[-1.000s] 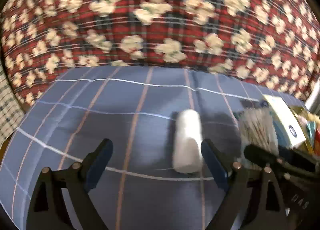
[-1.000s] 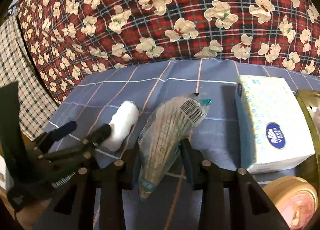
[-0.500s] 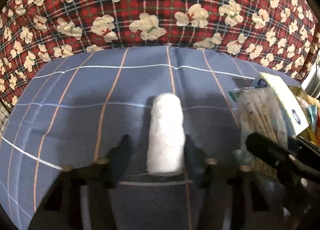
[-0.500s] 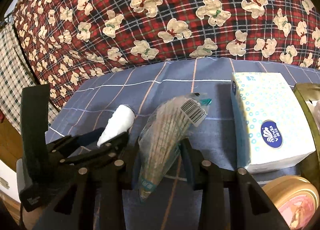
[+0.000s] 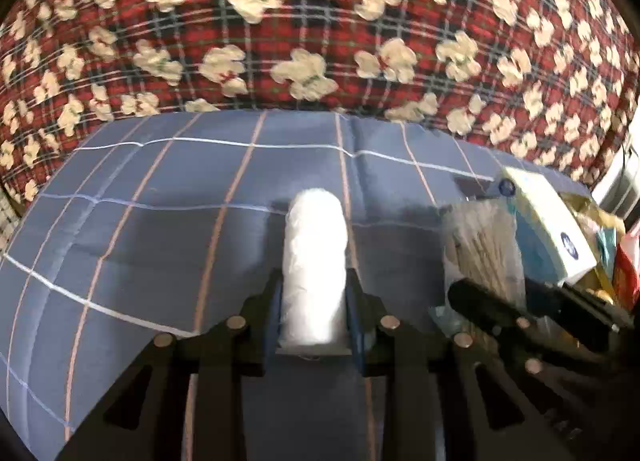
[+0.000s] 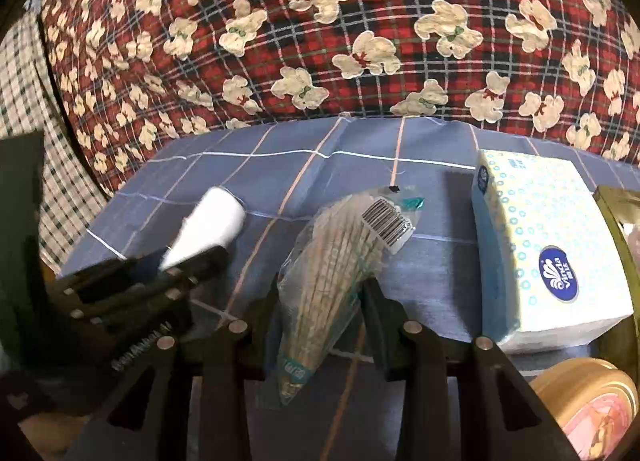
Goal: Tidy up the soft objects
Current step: 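Lift the cotton swab bag with the right tool while the left tool lifts the white roll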
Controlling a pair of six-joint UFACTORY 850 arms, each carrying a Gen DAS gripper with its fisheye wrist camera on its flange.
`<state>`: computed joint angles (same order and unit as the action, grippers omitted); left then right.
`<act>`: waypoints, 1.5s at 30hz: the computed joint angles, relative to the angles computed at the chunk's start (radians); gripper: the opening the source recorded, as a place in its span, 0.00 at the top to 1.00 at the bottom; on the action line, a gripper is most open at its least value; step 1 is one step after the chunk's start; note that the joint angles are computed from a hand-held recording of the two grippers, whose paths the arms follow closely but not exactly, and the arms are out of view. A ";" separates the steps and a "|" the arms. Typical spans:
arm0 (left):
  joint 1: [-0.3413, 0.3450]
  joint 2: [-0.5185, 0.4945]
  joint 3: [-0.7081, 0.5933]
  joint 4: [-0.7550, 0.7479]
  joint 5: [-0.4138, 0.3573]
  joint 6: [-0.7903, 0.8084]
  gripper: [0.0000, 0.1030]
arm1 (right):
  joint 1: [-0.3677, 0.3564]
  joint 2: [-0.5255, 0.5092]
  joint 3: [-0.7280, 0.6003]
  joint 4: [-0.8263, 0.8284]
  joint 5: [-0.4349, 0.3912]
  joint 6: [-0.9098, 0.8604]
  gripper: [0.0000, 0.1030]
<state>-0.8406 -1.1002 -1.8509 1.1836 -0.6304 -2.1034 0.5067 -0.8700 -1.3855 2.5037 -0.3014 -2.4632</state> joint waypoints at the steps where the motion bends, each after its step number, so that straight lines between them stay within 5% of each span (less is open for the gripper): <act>1: -0.001 0.003 0.007 0.010 -0.008 -0.021 0.74 | 0.002 0.000 0.002 0.020 -0.001 -0.024 0.62; 12: -0.035 -0.006 -0.003 0.068 -0.159 -0.090 0.74 | 0.006 0.016 0.034 0.112 -0.050 -0.133 0.62; 45: -0.071 -0.004 0.016 0.142 -0.297 -0.185 0.73 | 0.002 0.062 0.129 0.245 -0.229 -0.295 0.62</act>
